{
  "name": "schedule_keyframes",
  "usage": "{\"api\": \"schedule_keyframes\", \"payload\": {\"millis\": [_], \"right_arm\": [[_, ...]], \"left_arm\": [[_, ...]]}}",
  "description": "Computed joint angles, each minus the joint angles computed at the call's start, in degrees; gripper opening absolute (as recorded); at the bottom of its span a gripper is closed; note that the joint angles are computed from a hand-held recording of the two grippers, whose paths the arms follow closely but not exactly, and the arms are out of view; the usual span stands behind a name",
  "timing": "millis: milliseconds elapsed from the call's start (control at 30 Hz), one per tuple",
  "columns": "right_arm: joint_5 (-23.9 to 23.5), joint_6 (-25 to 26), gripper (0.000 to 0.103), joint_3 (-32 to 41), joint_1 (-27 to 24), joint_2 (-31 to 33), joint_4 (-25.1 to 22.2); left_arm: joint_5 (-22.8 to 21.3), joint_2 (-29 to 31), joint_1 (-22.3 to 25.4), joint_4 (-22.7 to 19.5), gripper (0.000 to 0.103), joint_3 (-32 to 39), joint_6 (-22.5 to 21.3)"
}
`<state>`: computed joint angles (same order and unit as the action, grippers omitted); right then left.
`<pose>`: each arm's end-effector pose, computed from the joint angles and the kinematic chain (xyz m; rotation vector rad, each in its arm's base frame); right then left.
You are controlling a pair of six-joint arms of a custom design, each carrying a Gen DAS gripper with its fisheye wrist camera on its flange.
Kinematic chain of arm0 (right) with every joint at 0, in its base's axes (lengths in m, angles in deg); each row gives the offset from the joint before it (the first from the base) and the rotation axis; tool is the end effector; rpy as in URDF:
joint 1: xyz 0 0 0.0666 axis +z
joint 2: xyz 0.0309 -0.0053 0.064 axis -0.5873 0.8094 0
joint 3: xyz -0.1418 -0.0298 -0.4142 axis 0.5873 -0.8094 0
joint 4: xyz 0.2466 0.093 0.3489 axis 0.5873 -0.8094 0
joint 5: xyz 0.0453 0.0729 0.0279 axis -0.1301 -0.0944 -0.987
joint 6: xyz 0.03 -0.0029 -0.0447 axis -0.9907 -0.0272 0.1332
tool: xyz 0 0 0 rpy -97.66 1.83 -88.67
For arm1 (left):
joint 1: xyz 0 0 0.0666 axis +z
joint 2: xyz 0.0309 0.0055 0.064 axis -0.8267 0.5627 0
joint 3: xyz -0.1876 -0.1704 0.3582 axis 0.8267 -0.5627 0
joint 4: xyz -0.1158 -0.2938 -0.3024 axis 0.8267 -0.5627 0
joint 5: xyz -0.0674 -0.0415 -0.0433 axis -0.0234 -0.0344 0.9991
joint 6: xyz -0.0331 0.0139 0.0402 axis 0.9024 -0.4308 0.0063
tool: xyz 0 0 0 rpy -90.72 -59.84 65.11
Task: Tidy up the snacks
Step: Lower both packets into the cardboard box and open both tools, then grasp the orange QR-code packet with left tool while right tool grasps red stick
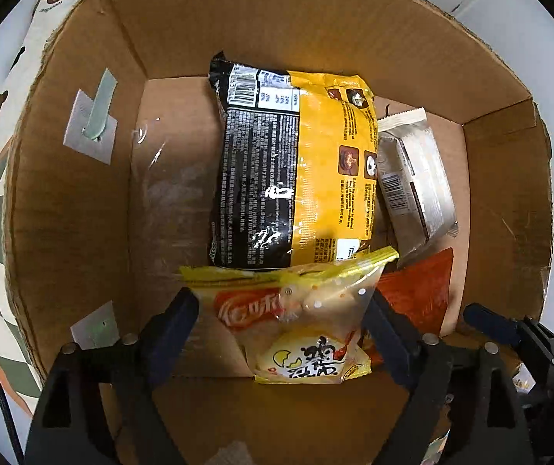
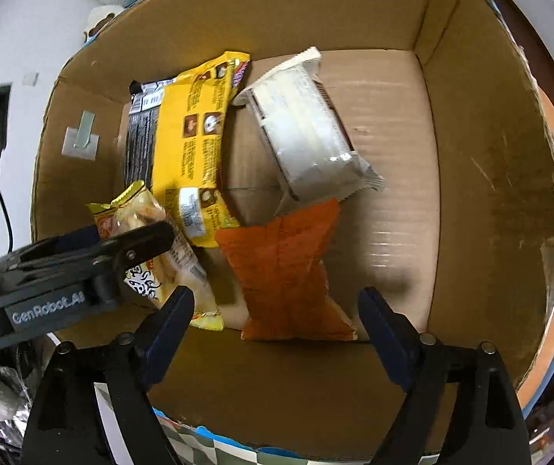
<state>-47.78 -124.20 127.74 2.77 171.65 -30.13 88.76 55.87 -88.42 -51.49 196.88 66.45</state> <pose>0.4086 0.3380 0.5268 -0.0456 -3.0512 -0.3966 0.5135 -0.3353 0.4676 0.0310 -3.0912 0.1975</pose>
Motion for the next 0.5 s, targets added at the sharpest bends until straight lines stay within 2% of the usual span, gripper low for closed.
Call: {"api": "schedule_keyframes", "payload": {"millis": [133,333,500], "right_arm": [[1.3,-0.4,0.089,-0.3,-0.1,-0.7,0.2],[6.6,-1.3,0.089,1.0,0.4,-1.7,-0.2],[12.2,-2.4,0.089,1.8,2.2,-3.6,0.3]], "left_arm": [[-1.6,-1.4,-0.4,1.2,0.086,-1.1,1.3],[-5.1,-6.0,-1.6,4.1,0.086,-3.5,3.6],[-11.1,-10.3,-3.7,5.8,0.086,-4.5,5.0]]}}
